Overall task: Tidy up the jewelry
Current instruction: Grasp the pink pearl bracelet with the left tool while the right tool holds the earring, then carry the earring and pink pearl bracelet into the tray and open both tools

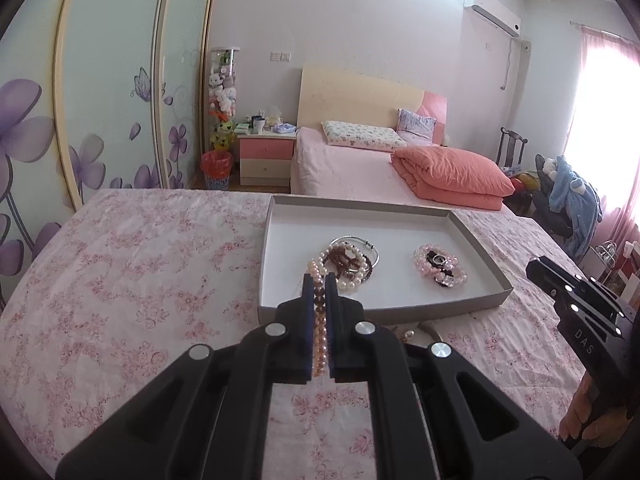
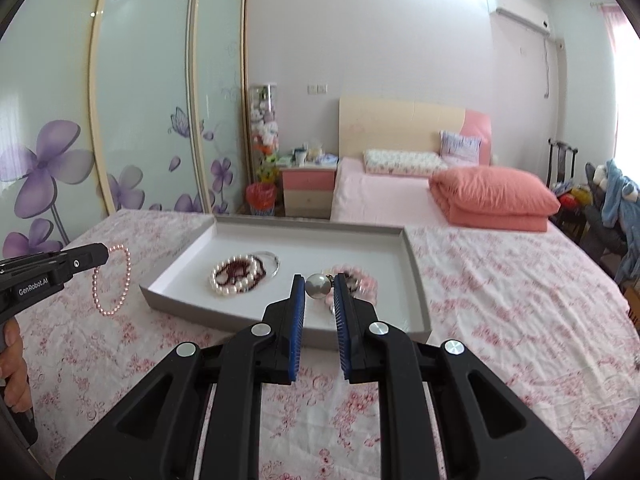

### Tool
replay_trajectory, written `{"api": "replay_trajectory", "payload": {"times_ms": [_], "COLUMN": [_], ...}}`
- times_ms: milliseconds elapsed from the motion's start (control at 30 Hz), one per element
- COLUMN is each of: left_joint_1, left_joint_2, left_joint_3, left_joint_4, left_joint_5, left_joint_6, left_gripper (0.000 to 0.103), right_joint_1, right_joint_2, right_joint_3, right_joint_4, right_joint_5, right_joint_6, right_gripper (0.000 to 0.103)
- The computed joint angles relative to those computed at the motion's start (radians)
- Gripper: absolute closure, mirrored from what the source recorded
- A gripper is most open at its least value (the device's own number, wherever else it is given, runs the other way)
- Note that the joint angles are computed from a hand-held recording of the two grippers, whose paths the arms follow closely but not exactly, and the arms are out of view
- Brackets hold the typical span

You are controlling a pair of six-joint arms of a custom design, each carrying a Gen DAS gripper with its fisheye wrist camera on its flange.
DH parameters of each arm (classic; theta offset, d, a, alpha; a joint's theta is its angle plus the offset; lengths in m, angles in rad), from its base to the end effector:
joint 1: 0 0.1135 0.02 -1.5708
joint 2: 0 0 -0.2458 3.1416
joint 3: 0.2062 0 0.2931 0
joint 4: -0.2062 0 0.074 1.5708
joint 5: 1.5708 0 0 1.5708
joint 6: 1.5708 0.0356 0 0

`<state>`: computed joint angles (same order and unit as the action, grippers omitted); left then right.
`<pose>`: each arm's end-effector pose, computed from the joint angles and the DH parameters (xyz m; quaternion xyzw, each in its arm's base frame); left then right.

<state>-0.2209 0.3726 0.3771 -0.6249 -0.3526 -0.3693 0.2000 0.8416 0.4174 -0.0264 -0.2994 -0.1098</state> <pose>0.1638 -0.0242 0.2018 -0.1449 0.8671 0.0182 0.4763 0.2328 0.0579 0.1864 -0.2075 0.8155 0.1499 0.5191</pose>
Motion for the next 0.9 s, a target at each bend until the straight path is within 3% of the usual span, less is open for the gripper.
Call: {"api": "replay_trajectory", "payload": {"times_ms": [467,900], "left_joint_1": [-0.180,-0.153], "left_joint_2": [0.057,0.188], "left_joint_3": [0.059,0.103], "left_joint_4": [0.042,0.142], "left_joint_5": [-0.195,-0.188], "left_joint_6": [0.007,0.038], "left_gripper": [0.097,0.097], "right_joint_1": [0.005,0.012], "right_joint_2": [-0.050,0.016], "right_joint_3": [-0.019,0.017], "right_joint_4": [0.098,0.167], "right_joint_5": [0.029,0.038], "right_joint_6": [0.029,0.041], "right_gripper": [0.087,0.087]}}
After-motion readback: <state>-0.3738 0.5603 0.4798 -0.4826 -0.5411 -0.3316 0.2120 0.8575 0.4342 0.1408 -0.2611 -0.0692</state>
